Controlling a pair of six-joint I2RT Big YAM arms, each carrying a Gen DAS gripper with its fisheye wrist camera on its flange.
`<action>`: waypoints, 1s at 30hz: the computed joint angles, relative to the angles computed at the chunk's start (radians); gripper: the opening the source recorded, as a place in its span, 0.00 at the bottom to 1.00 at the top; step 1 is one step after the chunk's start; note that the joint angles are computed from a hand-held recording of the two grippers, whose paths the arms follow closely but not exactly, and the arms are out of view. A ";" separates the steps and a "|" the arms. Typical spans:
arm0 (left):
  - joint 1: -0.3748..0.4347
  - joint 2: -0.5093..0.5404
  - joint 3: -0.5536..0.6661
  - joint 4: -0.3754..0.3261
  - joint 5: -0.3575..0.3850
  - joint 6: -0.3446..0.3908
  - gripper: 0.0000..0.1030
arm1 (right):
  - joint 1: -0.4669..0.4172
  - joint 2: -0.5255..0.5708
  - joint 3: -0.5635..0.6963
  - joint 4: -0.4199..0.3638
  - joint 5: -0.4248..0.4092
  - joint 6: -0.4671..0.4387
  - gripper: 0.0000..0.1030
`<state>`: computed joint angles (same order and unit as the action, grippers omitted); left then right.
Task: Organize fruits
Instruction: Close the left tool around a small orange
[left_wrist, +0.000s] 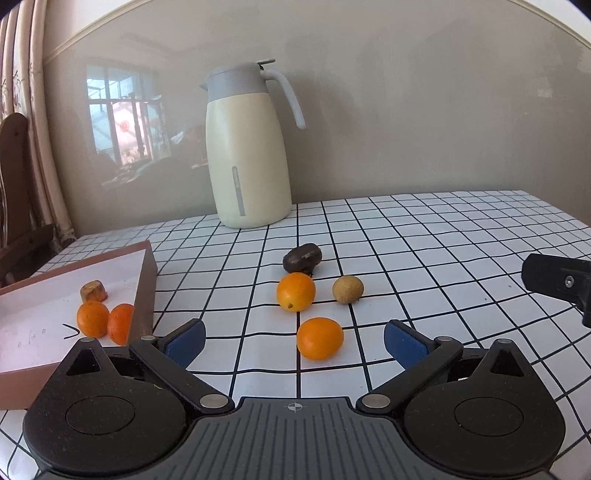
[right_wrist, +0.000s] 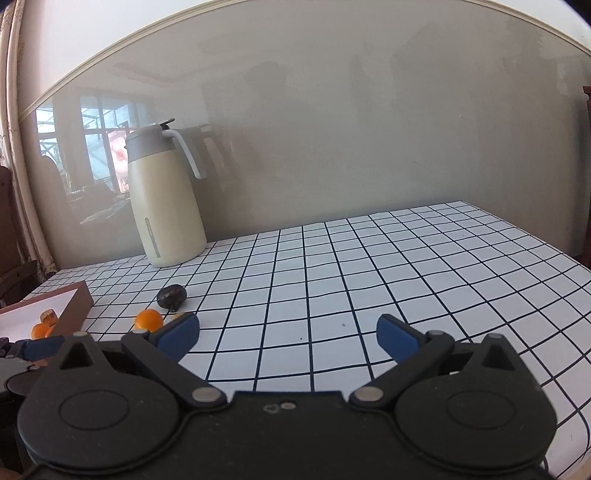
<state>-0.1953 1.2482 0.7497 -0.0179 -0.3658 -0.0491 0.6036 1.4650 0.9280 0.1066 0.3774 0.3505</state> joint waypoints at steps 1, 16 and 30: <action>0.000 0.009 0.007 -0.004 -0.005 -0.009 0.91 | -0.002 0.001 0.001 0.000 -0.001 0.000 0.94; 0.037 0.089 0.067 -0.074 0.069 -0.076 0.57 | -0.009 0.057 0.068 -0.022 -0.039 0.009 0.94; 0.114 0.105 0.086 -0.090 0.141 -0.054 0.31 | 0.012 0.160 0.191 -0.070 -0.078 -0.008 0.92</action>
<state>-0.0817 1.3529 0.8360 -0.1077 -0.2250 -0.1031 0.6157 1.6250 1.1185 0.0368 0.2993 0.3425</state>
